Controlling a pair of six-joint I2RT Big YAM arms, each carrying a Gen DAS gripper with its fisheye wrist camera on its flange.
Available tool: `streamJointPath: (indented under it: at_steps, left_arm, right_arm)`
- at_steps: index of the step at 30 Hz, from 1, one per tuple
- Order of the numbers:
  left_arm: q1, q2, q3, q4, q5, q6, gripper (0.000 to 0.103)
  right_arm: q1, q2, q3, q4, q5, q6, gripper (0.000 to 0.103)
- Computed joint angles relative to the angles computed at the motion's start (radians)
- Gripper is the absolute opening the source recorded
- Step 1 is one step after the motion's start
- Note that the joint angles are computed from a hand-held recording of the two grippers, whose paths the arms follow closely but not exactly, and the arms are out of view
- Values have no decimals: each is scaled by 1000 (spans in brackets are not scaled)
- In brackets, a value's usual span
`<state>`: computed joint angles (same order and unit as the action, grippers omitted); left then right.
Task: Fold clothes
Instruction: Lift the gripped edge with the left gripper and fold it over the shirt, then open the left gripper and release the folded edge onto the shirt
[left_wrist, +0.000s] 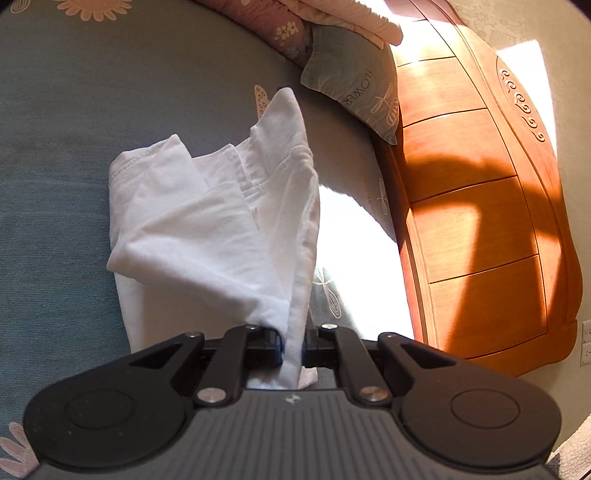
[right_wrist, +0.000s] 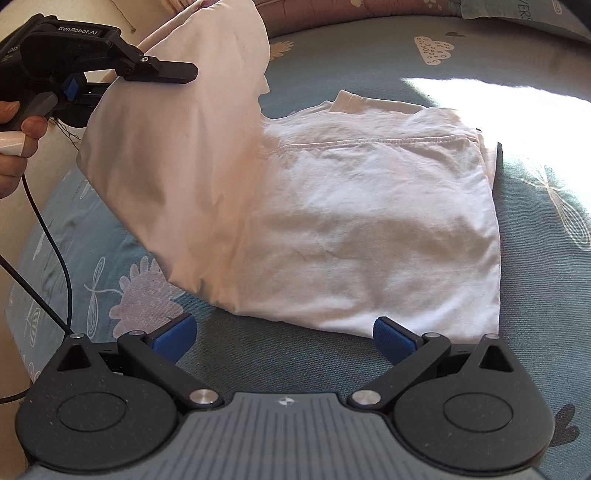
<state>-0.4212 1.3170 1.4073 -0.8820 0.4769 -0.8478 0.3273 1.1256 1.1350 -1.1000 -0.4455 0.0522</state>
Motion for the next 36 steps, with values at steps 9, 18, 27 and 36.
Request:
streamJointPath:
  at_steps: [9,18,27,36]
  left_arm:
    - [-62,120,89,4,10,13,6]
    - [-110,240,166,-37,34,55,7]
    - [-137,340,202,-47,26,61,13]
    - [-149,385,225,-6,126,44,58]
  right_arm:
    - [-80,-53,-40,-21,16,12,103]
    - [-131,-78,-68,-26,21,28,103]
    - [-150,-84,-79,-29,29,40,103]
    - [-156,-92,-84,-47,46,38,103]
